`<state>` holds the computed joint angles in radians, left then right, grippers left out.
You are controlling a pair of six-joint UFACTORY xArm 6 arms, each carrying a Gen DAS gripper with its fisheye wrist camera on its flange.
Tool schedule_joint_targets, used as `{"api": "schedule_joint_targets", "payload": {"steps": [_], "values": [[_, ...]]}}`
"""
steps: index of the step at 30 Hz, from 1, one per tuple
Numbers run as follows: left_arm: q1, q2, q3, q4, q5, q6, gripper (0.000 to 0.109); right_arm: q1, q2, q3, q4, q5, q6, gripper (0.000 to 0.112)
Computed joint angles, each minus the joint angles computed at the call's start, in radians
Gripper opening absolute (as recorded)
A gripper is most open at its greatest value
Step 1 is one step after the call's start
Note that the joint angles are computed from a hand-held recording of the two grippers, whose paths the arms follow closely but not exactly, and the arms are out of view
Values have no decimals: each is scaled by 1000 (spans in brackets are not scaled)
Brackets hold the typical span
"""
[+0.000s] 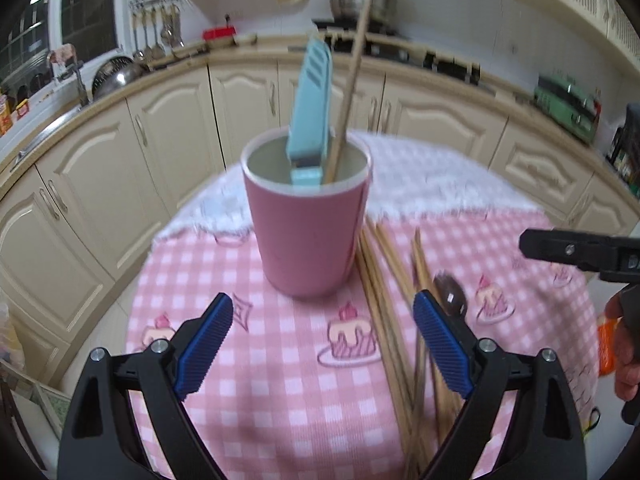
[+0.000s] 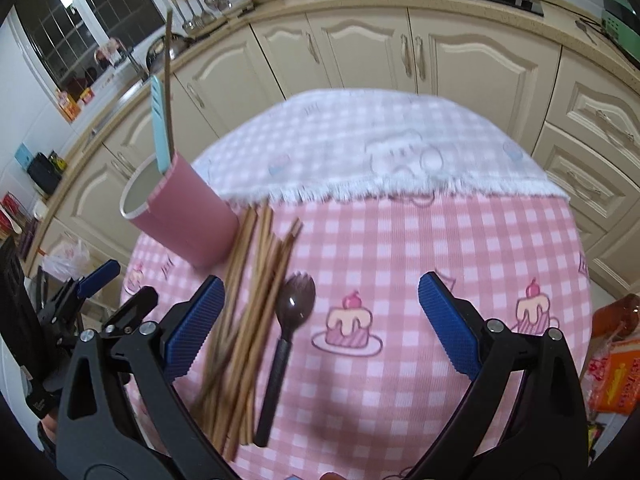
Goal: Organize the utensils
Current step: 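Move both tools back to the chopsticks and dark spoon on the cloth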
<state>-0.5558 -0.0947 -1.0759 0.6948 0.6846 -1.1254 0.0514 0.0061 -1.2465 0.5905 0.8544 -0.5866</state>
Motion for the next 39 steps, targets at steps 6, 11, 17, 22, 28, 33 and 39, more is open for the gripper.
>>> {"api": "schedule_joint_targets", "payload": {"steps": [6, 11, 17, 22, 28, 33, 39], "values": [[2, 71, -18, -114, 32, 96, 90, -8, 3, 33, -18, 3, 14, 96], [-4, 111, -42, -150, 71, 132, 90, -7, 8, 46, -53, 3, 26, 96], [-1, 111, -36, -145, 66, 129, 90, 11, -2, 81, -105, -18, 35, 96], [-4, 140, -74, -133, 84, 135, 90, 35, -18, 122, -166, -59, 47, 96], [-3, 160, -94, -124, 81, 131, 90, 69, -43, 170, -240, -110, 65, 95], [0, 163, -97, -137, 101, 145, 89, 102, -50, 197, -298, -142, 74, 95], [6, 155, -87, -158, 104, 176, 88, 114, -70, 222, -374, -149, 51, 86]]}}
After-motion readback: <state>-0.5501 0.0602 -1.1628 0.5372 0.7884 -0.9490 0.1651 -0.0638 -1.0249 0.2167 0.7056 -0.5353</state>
